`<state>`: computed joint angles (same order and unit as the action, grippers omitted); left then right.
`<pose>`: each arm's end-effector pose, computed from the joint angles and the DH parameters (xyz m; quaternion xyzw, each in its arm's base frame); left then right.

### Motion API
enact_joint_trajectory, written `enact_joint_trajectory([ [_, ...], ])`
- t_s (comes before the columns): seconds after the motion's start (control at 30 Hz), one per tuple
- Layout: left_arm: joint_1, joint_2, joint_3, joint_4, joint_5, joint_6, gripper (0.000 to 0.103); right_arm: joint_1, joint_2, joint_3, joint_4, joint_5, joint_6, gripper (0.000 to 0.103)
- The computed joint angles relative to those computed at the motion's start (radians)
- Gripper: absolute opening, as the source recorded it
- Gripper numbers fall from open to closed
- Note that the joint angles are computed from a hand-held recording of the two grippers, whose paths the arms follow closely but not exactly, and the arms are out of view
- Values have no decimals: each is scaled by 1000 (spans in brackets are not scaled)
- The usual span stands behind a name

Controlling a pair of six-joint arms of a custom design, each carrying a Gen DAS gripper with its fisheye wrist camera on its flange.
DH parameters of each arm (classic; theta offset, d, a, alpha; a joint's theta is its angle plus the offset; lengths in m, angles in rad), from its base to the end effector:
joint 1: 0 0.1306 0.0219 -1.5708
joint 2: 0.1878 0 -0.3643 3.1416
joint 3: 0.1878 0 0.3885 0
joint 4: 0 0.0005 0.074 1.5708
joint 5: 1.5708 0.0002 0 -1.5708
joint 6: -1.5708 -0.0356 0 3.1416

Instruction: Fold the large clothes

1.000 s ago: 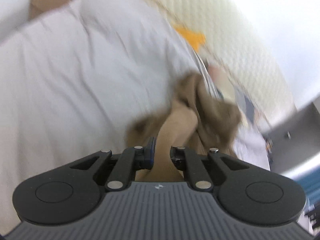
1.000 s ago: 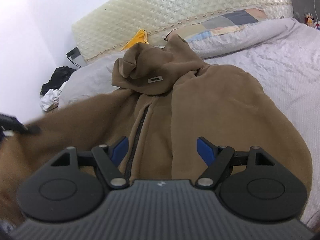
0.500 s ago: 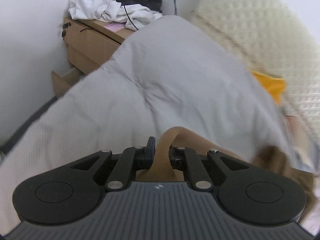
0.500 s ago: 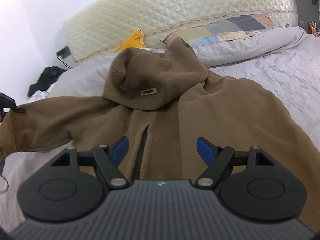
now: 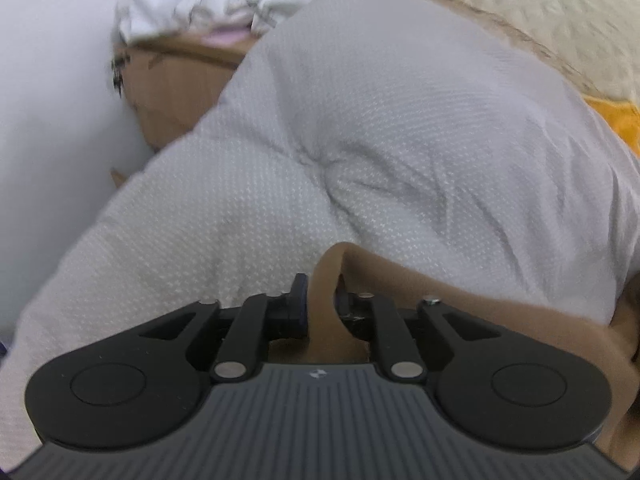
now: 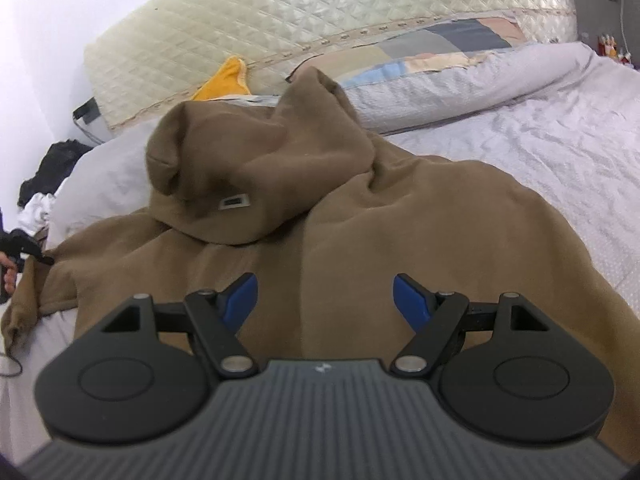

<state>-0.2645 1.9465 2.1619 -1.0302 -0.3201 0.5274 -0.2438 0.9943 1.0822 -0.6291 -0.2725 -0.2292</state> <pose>0.6493 -0.1648 0.4430 -0.1786 0.9019 -0.0039 0.3933 0.3550 -0.0789 0.4459 0.1370 0.8540 0.1147 0.4886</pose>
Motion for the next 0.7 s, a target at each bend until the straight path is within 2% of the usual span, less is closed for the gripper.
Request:
enact_joint_trajectory([
  [0.03, -10, -21, -27, 6, -25, -6, 40, -7, -1, -3, -4, -12, -4, 77],
  [0.1, -22, -62, -68, 5, -55, -18, 56, -13, -3, -4, -11, -24, 8, 77],
  [0.17, -34, -110, -111, 8, -58, -11, 63, -17, -26, -18, 10, -33, 39, 77],
  [0.23, -48, -160, -148, -4, -62, 35, 69, -24, -48, -23, 17, -42, 59, 77],
  [0.37, -105, -244, -197, -33, -120, 60, 69, -61, -99, -44, 29, -96, 51, 77],
  [0.43, -145, -279, -217, -42, -145, 78, 69, -87, -118, -46, 4, -139, 55, 77],
  [0.5, -201, -308, -236, -50, -176, 83, 69, -102, -138, -42, -35, -125, 89, 77],
  [0.6, -297, -337, -252, -61, -209, 108, 69, -143, -158, -34, -83, -177, 123, 76],
  [0.7, -399, -348, -259, -57, -247, 133, 69, -181, -197, -51, -90, -212, 163, 76],
])
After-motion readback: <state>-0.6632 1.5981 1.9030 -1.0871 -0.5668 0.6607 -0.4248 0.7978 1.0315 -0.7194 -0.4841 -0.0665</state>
